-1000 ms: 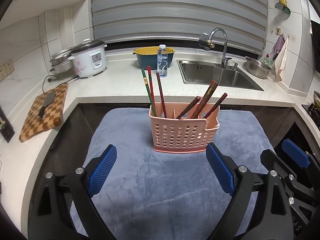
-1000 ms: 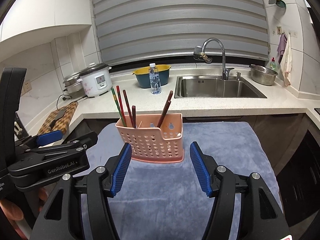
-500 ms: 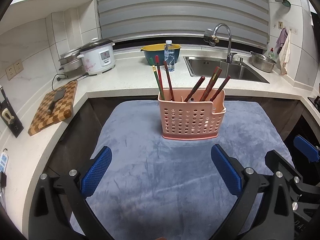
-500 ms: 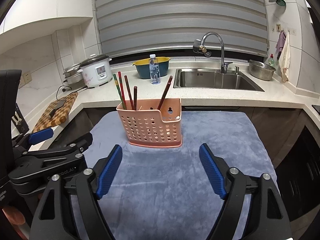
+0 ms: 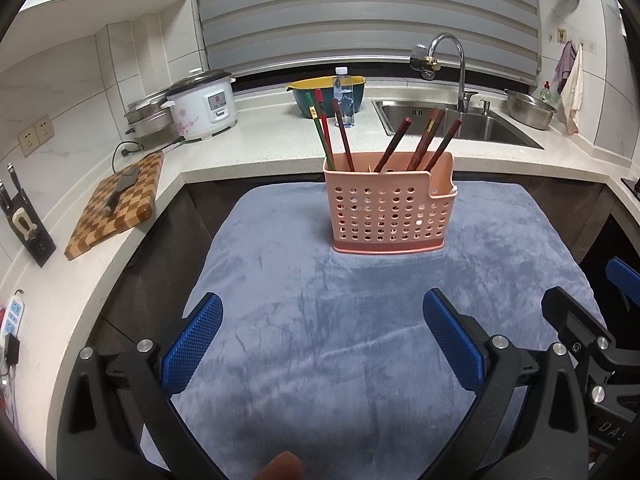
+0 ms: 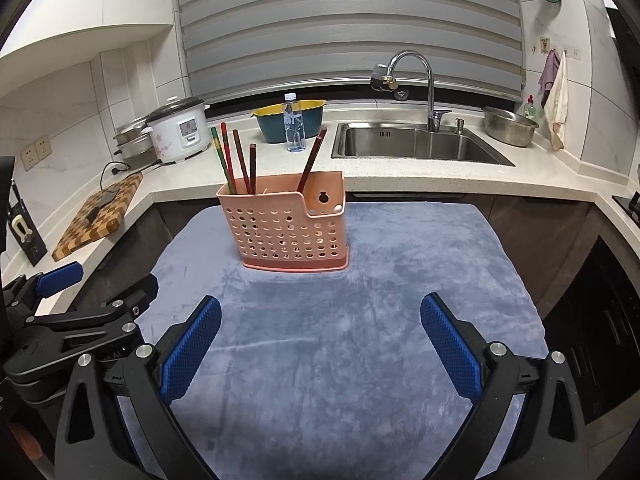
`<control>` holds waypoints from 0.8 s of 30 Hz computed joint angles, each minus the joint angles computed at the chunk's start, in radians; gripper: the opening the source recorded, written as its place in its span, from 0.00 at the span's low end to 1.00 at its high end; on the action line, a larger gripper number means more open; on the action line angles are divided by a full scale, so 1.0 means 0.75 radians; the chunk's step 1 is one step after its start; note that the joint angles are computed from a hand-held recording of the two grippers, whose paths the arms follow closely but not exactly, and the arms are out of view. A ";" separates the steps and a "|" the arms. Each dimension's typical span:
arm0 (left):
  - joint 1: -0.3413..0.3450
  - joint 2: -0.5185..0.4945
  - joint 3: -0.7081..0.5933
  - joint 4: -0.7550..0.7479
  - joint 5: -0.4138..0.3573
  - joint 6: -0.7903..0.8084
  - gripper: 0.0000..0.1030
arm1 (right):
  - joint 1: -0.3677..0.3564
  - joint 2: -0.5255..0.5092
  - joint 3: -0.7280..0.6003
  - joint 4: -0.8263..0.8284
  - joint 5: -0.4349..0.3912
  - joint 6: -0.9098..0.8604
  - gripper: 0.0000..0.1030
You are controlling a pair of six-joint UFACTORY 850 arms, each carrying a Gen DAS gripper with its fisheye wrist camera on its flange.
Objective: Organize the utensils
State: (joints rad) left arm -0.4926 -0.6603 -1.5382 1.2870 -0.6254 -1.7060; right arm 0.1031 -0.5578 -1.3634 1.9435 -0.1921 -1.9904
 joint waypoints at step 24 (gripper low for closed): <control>-0.014 -0.020 0.002 -0.024 -0.057 -0.020 0.93 | 0.007 0.000 0.040 0.252 0.053 -0.280 0.93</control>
State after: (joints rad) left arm -0.5032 -0.6750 -1.5363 1.2690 -0.6683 -1.7207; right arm 0.1086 -0.5581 -1.3330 2.1323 -0.1525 -2.2000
